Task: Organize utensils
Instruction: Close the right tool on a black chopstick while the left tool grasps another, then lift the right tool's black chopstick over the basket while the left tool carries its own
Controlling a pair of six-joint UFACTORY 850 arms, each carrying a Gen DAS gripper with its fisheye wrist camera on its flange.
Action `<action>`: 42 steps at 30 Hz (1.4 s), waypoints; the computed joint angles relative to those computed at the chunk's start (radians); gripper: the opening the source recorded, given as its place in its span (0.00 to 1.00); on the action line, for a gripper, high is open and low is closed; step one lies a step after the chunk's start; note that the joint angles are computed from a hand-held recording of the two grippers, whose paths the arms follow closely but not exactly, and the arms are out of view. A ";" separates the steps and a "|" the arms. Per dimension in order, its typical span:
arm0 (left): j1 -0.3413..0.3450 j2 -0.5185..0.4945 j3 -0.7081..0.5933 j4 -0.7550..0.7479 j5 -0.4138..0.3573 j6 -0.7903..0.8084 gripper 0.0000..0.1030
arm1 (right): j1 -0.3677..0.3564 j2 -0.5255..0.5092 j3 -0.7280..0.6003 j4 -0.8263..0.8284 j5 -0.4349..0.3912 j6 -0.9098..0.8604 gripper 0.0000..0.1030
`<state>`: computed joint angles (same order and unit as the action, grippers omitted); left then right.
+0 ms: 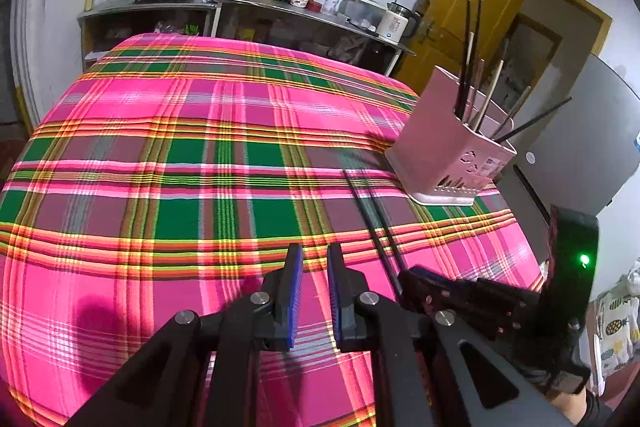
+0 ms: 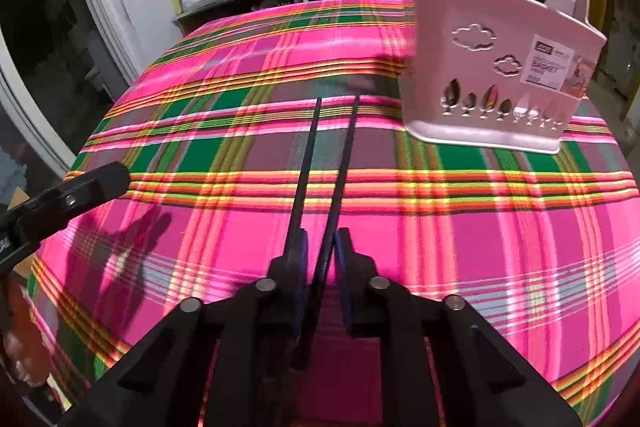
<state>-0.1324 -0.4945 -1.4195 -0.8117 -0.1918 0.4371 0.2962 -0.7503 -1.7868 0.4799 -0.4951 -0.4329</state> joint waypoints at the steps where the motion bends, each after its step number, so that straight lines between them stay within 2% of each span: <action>1: 0.002 -0.001 0.000 -0.004 -0.003 0.000 0.11 | 0.000 0.001 0.002 0.028 -0.010 -0.019 0.08; 7: 0.019 -0.015 -0.008 -0.037 -0.025 0.007 0.11 | 0.021 0.011 0.028 0.197 -0.053 -0.161 0.07; 14: 0.025 -0.058 -0.051 -0.006 -0.061 -0.051 0.11 | 0.004 0.030 0.059 0.210 -0.027 -0.143 0.07; 19: 0.010 -0.121 -0.131 0.111 -0.081 -0.171 0.11 | -0.021 0.036 0.067 0.230 -0.044 -0.131 0.07; 22: 0.001 -0.174 -0.201 0.271 -0.104 -0.333 0.11 | -0.031 0.037 0.065 0.243 -0.069 -0.147 0.07; 24: -0.003 -0.201 -0.235 0.327 -0.122 -0.387 0.11 | -0.035 0.039 0.061 0.228 -0.062 -0.143 0.07; 28: -0.016 -0.218 -0.255 0.429 -0.096 -0.431 0.11 | -0.042 0.038 0.047 0.255 -0.055 -0.184 0.13; 29: -0.016 -0.222 -0.259 0.440 -0.095 -0.425 0.09 | -0.043 0.035 0.039 0.256 -0.055 -0.189 0.13; 32: 0.000 -0.221 -0.258 0.342 -0.113 -0.304 0.09 | -0.041 0.012 0.000 0.232 -0.057 -0.176 0.13; 35: 0.008 -0.212 -0.248 0.391 -0.119 -0.326 0.08 | -0.035 -0.021 -0.051 0.199 -0.076 -0.160 0.14; 39: 0.026 -0.198 -0.231 0.377 -0.128 -0.306 0.08 | -0.024 -0.076 -0.134 0.147 -0.108 -0.126 0.14; 42: 0.040 -0.196 -0.226 0.294 -0.144 -0.235 0.08 | -0.016 -0.127 -0.209 0.098 -0.137 -0.093 0.14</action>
